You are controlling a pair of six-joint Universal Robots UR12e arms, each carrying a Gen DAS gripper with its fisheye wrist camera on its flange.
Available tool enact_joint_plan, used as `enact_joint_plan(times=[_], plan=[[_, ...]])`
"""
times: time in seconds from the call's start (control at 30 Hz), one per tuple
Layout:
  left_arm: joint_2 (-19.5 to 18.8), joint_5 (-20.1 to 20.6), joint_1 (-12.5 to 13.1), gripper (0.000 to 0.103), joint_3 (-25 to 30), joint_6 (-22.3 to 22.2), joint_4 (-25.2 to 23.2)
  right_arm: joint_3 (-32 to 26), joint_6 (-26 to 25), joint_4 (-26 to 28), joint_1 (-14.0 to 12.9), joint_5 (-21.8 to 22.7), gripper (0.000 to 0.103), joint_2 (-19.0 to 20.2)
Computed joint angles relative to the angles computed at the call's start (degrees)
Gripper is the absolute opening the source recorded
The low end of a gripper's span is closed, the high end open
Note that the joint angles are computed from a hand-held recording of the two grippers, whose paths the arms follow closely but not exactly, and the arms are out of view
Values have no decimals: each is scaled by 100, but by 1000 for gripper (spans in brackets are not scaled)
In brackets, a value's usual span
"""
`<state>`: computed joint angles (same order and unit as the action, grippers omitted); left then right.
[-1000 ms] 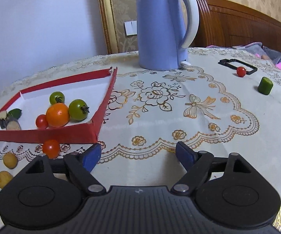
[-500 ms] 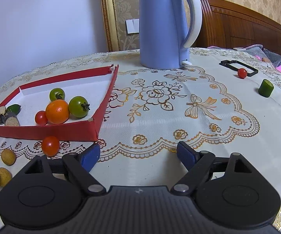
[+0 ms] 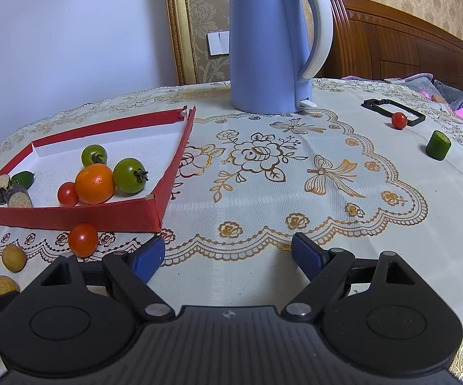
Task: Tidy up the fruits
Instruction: 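Grasp the small brown round fruit with the left gripper, then carry the brown fruit into the tray and open the left gripper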
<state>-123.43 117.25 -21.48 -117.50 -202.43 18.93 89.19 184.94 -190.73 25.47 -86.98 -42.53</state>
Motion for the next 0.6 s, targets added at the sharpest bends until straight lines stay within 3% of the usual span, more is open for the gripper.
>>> enact_joint_plan(times=[0.13,0.4,0.6], plan=[[-5,-85,-19,25,23,155,31,-2,-4,3,1,-4,86,0],[37,-123,-16,25,27,205,-17,-1,0,2,2,-5,86,0],[58,121,-65,25,145,586,157,-1,-2,2,2,-5,86,0]])
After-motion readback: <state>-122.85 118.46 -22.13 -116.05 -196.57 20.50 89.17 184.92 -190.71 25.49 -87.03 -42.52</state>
